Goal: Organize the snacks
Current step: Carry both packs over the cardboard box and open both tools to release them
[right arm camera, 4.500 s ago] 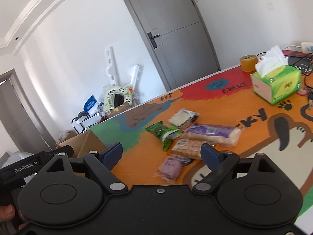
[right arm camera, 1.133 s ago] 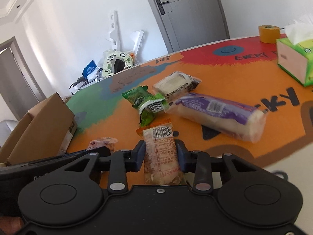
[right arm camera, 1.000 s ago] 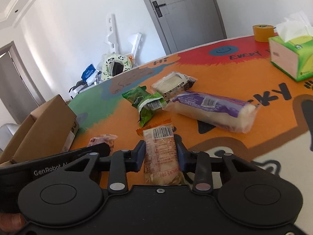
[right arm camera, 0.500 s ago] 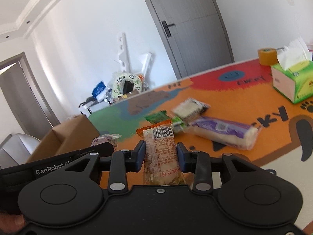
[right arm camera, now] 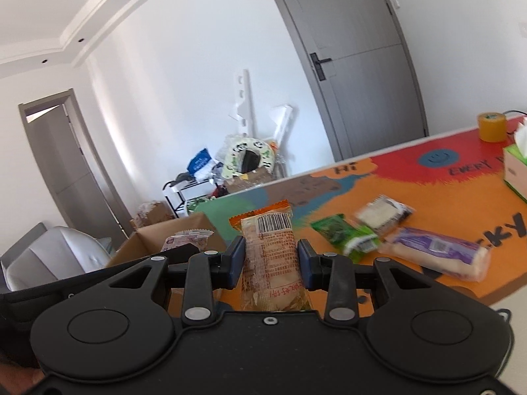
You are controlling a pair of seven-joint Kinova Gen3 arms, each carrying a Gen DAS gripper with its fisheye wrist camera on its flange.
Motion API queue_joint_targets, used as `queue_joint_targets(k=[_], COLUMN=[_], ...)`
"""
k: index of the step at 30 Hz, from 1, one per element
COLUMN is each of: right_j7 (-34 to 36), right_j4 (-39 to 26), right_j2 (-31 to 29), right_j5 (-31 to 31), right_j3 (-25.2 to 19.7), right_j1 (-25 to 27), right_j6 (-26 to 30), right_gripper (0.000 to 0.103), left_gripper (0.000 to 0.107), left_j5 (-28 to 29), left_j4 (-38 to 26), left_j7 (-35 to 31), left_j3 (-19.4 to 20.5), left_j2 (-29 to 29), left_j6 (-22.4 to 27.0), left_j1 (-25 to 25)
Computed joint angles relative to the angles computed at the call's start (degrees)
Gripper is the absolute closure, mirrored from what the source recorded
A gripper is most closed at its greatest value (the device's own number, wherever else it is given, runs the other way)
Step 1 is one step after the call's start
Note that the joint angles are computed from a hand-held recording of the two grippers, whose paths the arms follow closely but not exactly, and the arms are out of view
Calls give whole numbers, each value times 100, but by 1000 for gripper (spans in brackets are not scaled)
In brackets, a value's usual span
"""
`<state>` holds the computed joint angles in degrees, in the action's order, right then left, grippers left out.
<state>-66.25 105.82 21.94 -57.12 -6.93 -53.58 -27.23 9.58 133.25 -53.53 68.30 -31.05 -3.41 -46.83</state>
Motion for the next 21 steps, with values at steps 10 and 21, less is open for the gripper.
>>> queue_joint_targets(k=[10,21], right_j7=[356,829], right_j4=[-518,-1253], right_j2=[210,542], right_j5=[-60,-305], right_j3=[56,405], right_j1=[-182,-518], right_j6=[192,790], right_gripper=[68,68], left_gripper=[75,75], left_j5=[24,86], left_j4=[283,547], left_j7=[-97,-264], left_j3=[-791,-1370], left_j2=[-95,-30], left_j6=[-15,-31], left_j1=[372,328])
